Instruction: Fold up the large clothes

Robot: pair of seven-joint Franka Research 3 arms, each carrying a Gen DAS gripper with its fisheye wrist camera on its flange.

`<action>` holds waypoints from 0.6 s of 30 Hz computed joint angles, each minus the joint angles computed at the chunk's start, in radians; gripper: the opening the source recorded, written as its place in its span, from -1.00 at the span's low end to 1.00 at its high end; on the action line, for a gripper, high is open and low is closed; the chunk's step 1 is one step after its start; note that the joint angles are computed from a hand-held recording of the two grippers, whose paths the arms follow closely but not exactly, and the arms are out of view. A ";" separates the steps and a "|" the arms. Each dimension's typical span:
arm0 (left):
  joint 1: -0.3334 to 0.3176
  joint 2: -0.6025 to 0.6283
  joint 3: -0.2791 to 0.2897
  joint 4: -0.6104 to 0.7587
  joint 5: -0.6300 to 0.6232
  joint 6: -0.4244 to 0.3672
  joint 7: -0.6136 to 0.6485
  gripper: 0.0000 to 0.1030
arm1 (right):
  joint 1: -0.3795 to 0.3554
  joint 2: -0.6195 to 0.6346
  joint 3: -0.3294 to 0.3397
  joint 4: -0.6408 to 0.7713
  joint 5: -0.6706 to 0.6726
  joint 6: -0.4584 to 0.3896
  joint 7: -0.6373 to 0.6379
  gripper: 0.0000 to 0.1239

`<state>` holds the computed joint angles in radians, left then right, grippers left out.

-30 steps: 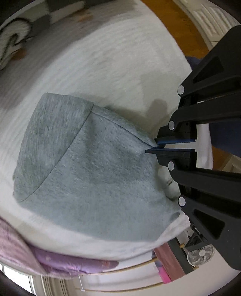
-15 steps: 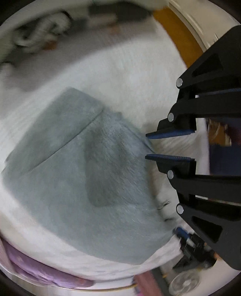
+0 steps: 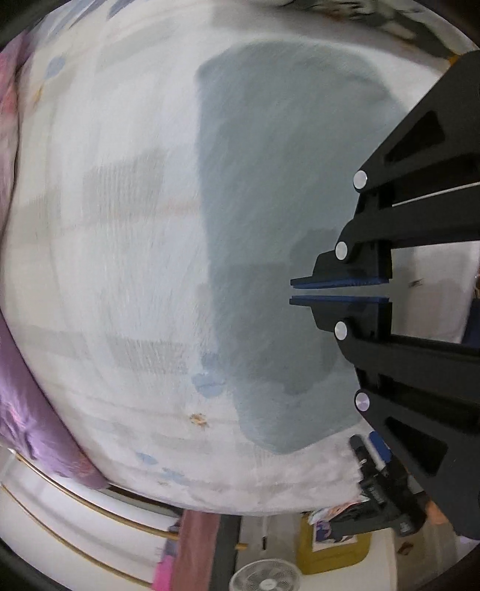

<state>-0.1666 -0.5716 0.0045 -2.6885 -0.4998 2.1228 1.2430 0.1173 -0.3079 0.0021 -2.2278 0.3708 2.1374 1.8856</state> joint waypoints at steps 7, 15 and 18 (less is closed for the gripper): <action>-0.027 0.041 0.013 -0.035 -0.098 -0.009 0.096 0.62 | 0.007 0.123 0.011 -0.027 -0.058 0.040 -0.014 -1.00; -0.034 0.085 -0.004 -0.020 -0.169 0.022 0.121 0.62 | 0.013 0.017 0.021 -0.061 -0.064 -0.030 0.092 -1.00; -0.031 0.121 -0.007 0.004 -0.180 0.024 0.143 0.62 | 0.019 -0.077 0.036 -0.135 -0.064 -0.060 0.134 -1.00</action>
